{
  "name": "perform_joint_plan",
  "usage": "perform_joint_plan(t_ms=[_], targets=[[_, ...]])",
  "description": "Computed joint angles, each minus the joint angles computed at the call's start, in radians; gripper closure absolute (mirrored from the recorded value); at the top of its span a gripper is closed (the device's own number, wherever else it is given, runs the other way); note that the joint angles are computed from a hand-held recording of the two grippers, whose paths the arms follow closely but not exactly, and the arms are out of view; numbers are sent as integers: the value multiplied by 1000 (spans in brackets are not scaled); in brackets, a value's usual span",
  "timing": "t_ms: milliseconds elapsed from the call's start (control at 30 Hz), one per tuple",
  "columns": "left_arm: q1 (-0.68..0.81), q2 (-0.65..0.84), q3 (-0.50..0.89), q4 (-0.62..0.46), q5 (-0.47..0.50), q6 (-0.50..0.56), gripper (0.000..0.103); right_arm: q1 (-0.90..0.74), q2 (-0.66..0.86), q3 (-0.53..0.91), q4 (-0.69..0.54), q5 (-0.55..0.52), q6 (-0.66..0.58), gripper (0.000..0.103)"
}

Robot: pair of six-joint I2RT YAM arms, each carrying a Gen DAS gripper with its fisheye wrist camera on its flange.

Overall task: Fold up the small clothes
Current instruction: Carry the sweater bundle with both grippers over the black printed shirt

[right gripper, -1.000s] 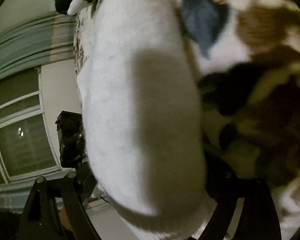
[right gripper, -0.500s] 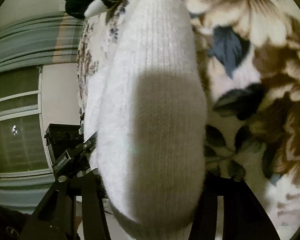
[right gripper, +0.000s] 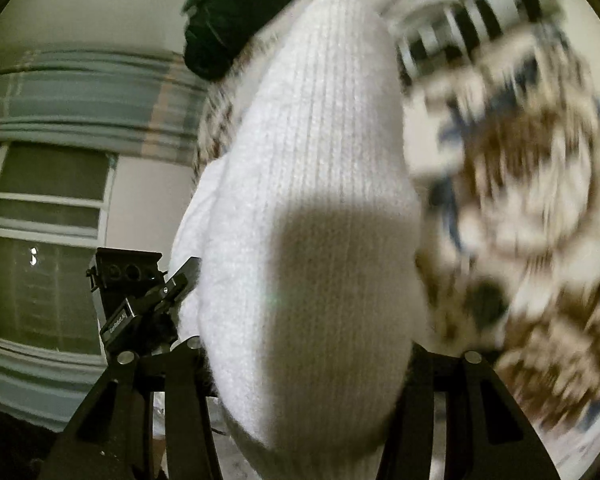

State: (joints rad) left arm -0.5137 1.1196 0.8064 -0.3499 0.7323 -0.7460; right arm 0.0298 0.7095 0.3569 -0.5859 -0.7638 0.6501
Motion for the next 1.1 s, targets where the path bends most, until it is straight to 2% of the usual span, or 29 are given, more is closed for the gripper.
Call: perform_joint_plan(t_ms=[33,133,233,367,467,500,533,600,633,700,800,833,900,1033,1067,1100], targets=[[-4,82,78,19,-4,3,73,-85,108,72,-4,-36,-90,52],[0,326,328,39,2,23,73,-238,404,266,29,-100,-256,52],[12,546,562,43,10,24,73,-279,710,508,98,-105,-290,52],[28,854,884,22,2,8,73,-331,1121,911,31,-126,-385,52],[26,1094,1156,-98,-30,55,73,-343,1412,1222,-88,-119,-440,52],[23,1168,1250,-165,-46,85,72,-332,1486,1295,-109,-92,-439,52],[17,1249,1351,-244,-65,122,72,-331,1578,1413,-182,-45,-472,50],[6,1346,1462,-349,-90,165,69,-331,1699,1575,-300,13,-493,45],[2,1351,1460,-360,-89,173,69,-329,1732,1631,-342,42,-504,42],[-4,1319,1404,-336,-102,192,67,-316,1717,1643,-368,126,-530,34],[-14,1272,1343,-329,-125,221,65,-291,1595,1510,-315,268,-553,27],[-17,1260,1325,-327,-129,226,65,-289,1563,1454,-284,286,-546,27],[-22,1260,1327,-345,-144,237,64,-297,1534,1402,-267,270,-522,27],[-25,1233,1297,-332,-150,239,67,-321,1541,1316,-206,157,-451,27],[-27,1229,1296,-327,-152,242,67,-321,1540,1297,-182,138,-441,29],[-27,1232,1308,-327,-151,241,68,-317,1536,1287,-173,133,-446,40]])
